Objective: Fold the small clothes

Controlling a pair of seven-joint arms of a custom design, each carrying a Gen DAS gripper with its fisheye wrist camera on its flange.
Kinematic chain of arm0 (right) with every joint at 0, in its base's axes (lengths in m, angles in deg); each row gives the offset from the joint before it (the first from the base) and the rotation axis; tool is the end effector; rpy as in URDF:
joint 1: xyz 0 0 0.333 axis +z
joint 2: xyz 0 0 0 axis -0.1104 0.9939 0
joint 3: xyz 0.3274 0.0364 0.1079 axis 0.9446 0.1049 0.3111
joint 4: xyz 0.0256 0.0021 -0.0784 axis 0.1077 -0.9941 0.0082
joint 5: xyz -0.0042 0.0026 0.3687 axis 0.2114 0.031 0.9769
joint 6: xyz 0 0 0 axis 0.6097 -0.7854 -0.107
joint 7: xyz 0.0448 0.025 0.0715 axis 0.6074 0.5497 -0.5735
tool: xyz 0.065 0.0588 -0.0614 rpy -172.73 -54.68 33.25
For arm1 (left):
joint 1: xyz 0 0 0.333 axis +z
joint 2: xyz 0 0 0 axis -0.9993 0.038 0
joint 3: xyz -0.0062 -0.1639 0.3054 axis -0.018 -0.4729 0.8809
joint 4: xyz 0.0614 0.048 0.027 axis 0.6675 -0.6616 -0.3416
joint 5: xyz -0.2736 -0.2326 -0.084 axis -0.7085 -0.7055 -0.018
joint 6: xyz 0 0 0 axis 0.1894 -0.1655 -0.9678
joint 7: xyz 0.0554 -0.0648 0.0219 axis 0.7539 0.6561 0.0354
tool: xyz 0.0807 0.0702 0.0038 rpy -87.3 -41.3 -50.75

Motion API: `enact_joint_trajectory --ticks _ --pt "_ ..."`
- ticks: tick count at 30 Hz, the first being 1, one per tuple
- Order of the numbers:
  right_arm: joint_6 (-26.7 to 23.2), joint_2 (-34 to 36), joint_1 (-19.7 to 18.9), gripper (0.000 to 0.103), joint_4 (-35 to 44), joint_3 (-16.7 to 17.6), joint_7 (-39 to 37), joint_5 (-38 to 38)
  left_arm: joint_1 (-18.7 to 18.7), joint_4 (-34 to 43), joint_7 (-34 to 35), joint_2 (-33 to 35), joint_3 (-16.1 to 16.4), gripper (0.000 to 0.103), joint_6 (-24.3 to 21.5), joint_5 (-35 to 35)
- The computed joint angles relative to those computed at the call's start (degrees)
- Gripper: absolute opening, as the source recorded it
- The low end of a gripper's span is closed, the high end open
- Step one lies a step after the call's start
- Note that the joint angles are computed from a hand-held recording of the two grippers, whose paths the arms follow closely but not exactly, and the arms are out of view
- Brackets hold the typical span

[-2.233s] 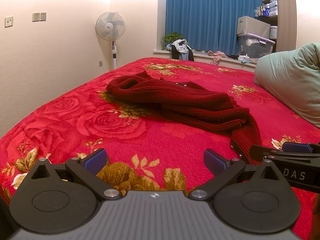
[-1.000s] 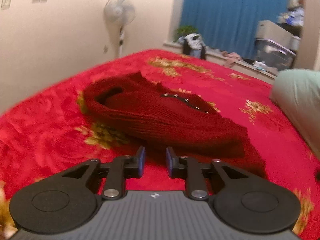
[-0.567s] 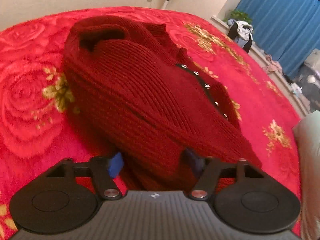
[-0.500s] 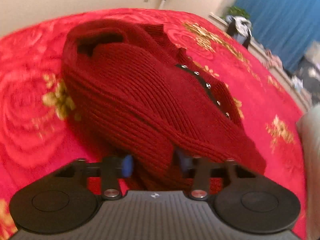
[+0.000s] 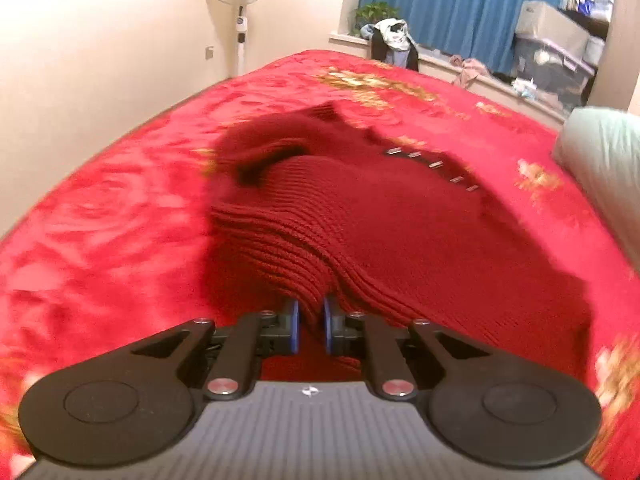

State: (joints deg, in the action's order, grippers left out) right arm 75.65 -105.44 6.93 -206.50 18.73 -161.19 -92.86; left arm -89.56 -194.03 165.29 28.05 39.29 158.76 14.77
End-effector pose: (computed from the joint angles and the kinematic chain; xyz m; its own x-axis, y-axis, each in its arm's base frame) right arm 0.3090 0.2104 0.5342 -0.4382 -0.8735 -0.2120 -0.3777 0.3929 -0.8384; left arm 0.5554 -0.0500 0.5156 -0.3877 -0.9213 0.0305 -0.6635 0.2559 -0.7030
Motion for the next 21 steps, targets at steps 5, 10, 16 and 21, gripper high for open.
enact_joint_trajectory --ticks 5,10,16,21 --pt "0.1 1.0 0.4 0.034 -0.2 -0.6 -0.9 1.2 6.1 5.1 -8.4 5.3 5.2 0.005 -3.5 14.0" --pt "2.6 3.8 0.5 0.034 -0.3 -1.1 -0.8 1.4 12.6 13.0 -11.9 9.2 3.7 0.047 -17.1 4.3" --pt "9.2 8.5 -0.9 0.034 0.5 -1.8 3.5 -3.1 12.7 12.9 -7.9 8.5 2.6 0.070 -20.4 0.9" --pt "13.0 15.9 -2.4 0.036 5.6 -4.2 6.3 -12.2 13.5 13.3 -7.5 8.6 2.6 0.070 -18.2 -5.1"
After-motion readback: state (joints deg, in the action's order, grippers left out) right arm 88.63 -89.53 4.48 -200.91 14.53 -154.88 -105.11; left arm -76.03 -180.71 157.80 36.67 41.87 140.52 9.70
